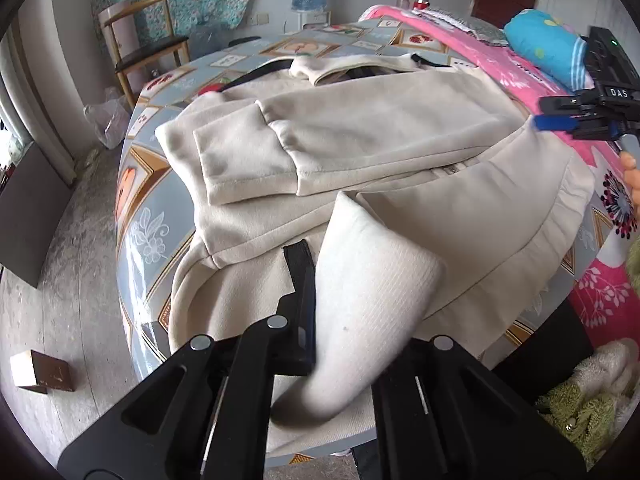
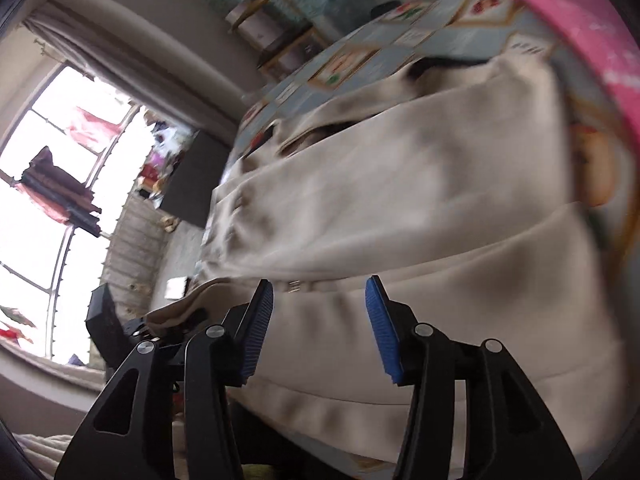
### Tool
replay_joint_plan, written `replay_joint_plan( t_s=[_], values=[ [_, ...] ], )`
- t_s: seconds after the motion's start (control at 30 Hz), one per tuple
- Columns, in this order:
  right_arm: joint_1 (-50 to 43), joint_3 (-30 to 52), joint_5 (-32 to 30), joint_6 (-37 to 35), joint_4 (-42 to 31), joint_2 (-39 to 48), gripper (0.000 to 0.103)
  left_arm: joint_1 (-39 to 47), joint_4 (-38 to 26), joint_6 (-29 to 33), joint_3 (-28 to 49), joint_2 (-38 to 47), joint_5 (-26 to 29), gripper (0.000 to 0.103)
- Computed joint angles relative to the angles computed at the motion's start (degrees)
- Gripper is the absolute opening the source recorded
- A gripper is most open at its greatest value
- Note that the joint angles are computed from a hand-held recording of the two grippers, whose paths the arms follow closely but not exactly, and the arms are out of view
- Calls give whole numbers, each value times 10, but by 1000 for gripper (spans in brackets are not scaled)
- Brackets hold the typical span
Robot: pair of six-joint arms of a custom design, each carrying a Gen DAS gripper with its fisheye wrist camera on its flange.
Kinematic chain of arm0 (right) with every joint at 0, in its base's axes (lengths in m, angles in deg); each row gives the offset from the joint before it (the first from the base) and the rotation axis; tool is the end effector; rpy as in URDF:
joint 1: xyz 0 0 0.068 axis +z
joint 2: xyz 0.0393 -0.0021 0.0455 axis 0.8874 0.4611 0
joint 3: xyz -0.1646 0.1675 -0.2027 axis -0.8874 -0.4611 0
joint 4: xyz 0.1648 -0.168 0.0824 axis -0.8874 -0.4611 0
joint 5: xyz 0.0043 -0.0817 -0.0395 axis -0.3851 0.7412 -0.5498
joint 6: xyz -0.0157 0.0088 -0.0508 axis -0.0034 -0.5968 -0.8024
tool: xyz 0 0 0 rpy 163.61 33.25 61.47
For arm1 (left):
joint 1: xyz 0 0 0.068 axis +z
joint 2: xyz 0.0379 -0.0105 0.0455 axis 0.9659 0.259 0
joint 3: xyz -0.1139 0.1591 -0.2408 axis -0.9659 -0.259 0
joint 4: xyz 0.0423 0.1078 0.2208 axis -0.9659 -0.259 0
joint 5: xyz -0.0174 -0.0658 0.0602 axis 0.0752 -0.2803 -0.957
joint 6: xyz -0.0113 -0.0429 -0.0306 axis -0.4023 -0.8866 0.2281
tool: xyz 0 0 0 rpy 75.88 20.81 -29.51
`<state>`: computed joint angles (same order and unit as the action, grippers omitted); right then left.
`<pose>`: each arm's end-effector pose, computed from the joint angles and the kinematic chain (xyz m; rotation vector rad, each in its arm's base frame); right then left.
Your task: Fold large clothes
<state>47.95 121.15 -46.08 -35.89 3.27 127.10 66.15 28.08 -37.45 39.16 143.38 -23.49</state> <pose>0.2750 -0.0533 0.3834 0.3625 2.4982 0.6467 0.3105 -0.0574 0.3589 0.7403 2.4649 -0.2580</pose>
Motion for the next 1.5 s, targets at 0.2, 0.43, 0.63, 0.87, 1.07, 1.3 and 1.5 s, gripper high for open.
replay_joint_plan(
  t_s=[0.2,0.43,0.63,0.87,1.07,1.3,1.5],
  values=[
    [-135,14,17,-141,-36,47,48,2,-25,-33,26,24,-1,6],
    [-132,18,-44,-197,-52,99,47,-1,-32,-57,36,35,-7,6],
    [-139,54,-84,-283,-120,122,47,3,-31,-69,37,38,1,6],
    [-162,109,-139,-306,-175,188,42,4,-31,-69,37,38,4,7],
    [-192,119,-172,-362,-243,180,39,6,-34,-62,40,40,9,7],
    [-175,103,-162,-349,-229,196,39,7,-40,-64,47,46,10,7],
    [-173,97,-163,-390,-264,191,38,10,-41,-66,48,46,14,7]
  ],
)
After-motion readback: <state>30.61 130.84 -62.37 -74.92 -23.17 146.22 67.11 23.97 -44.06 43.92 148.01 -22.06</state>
